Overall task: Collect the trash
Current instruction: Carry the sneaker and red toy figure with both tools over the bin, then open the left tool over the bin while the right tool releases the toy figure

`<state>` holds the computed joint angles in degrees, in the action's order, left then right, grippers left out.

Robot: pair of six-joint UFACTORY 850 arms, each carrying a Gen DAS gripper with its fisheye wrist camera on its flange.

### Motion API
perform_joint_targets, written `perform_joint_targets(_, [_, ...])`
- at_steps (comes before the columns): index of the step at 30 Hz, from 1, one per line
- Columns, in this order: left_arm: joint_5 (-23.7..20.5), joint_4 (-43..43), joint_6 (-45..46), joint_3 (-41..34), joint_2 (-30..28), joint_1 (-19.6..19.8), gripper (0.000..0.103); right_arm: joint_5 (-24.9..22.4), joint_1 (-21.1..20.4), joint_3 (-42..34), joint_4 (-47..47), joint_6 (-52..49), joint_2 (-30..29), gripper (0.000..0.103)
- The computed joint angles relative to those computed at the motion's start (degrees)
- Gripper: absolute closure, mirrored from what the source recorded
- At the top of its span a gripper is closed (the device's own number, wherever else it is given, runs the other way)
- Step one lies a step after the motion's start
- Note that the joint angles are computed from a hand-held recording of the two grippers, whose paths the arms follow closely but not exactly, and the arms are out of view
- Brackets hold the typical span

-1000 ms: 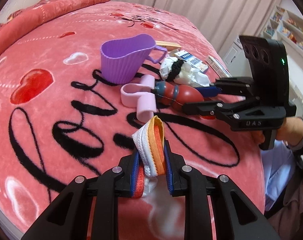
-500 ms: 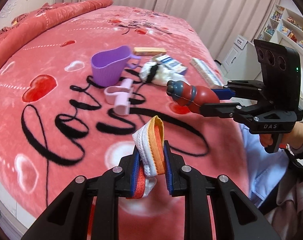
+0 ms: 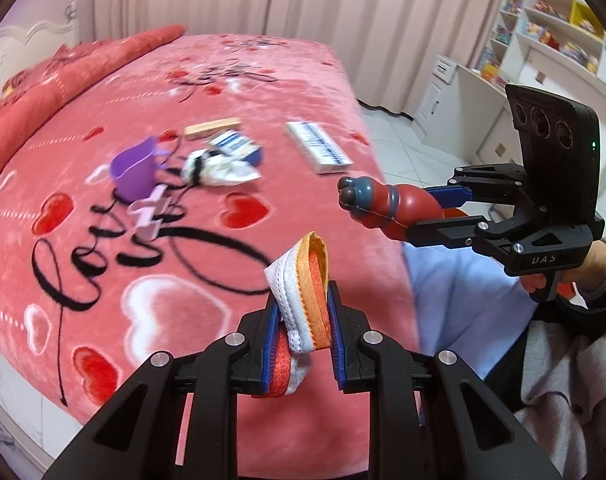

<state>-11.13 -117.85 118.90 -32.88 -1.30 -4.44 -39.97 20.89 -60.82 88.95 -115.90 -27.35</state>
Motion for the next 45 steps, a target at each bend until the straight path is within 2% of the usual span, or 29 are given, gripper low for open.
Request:
perform_joint_targets(6, [1.4, -0.1, 0.3, -3.6, -2.0, -5.7, 0.079, -1.5, -4.8, 4.6, 3.9, -3.6, 3.7, 0.066])
perform_joint_targets(10, [1.5, 3.0, -1.5, -8.7, -6.1, -9.3, 0.079, -2.1, -9.1, 7.0, 6.3, -5.7, 5.8, 0.066])
perform_joint_targets(14, [0.7, 10.5, -7.1, -14.9, -11.1, -12.9, 0.079, -2.0, -14.7, 8.7, 7.8, -7.0, 7.4, 0.066])
perform_joint_targets(19, [-2.6, 19.9, -14.6, -24.1, -19.0, -16.2, 0.079, -0.8, -22.1, 9.3, 8.8, -7.2, 7.6, 0.066])
perform_joint_targets(26, [-7.0, 35.5, -28.8, -37.4, -30.3, -20.2, 0.079, 1.6, -31.5, 8.4, 10.1, -6.9, 5.3, 0.066])
perform_joint_targets(33, [-11.2, 48.7, -40.3, -50.4, -41.1, -23.3, 0.079, 3.2, -38.1, 7.0, 12.2, -6.4, 1.6, 0.066])
perform_joint_targets(37, [-13.5, 55.8, -47.4, -57.0, -46.5, -24.5, 0.079, 3.7, -39.9, 5.3, 12.7, -5.8, -1.5, 0.066])
perform_joint_targets(45, [-16.9, 64.7, -56.8, -65.9, -53.2, -25.6, 0.079, 3.6, -42.6, 3.2, 14.4, -4.9, -6.4, 0.066])
